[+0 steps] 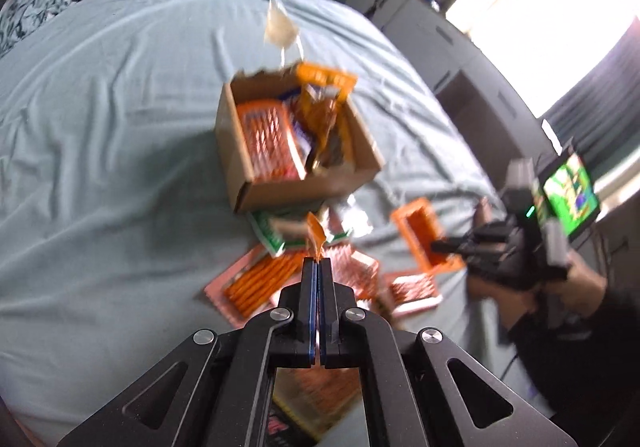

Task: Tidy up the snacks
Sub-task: 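Drop orange packet into box with left tool while right tool drops its packet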

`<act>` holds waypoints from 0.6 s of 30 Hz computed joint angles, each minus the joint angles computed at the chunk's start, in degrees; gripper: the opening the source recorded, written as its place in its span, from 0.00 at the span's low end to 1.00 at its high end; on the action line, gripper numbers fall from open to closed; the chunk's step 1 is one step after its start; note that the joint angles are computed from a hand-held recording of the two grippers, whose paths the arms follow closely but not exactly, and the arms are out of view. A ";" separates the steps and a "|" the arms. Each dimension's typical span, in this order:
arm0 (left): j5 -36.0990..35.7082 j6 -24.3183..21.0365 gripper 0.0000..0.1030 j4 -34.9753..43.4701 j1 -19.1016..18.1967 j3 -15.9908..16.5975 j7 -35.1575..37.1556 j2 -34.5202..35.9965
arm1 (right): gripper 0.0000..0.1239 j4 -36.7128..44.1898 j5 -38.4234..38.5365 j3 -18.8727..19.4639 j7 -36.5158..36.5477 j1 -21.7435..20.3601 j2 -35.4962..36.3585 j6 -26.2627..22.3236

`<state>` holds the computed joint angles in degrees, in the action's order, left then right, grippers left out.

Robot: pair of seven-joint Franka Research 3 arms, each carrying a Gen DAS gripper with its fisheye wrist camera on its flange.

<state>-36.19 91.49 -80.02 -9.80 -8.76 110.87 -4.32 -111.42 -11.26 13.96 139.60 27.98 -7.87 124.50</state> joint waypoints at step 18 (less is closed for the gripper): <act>14.17 22.28 0.69 -3.71 -4.28 -4.52 -9.73 0.98 | 0.03 -0.73 -3.68 0.37 7.23 -1.34 -1.37 0.81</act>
<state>-22.02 113.77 -83.73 -14.08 -13.28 101.14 -3.34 -112.15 -14.95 14.33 146.83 26.64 -9.24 125.31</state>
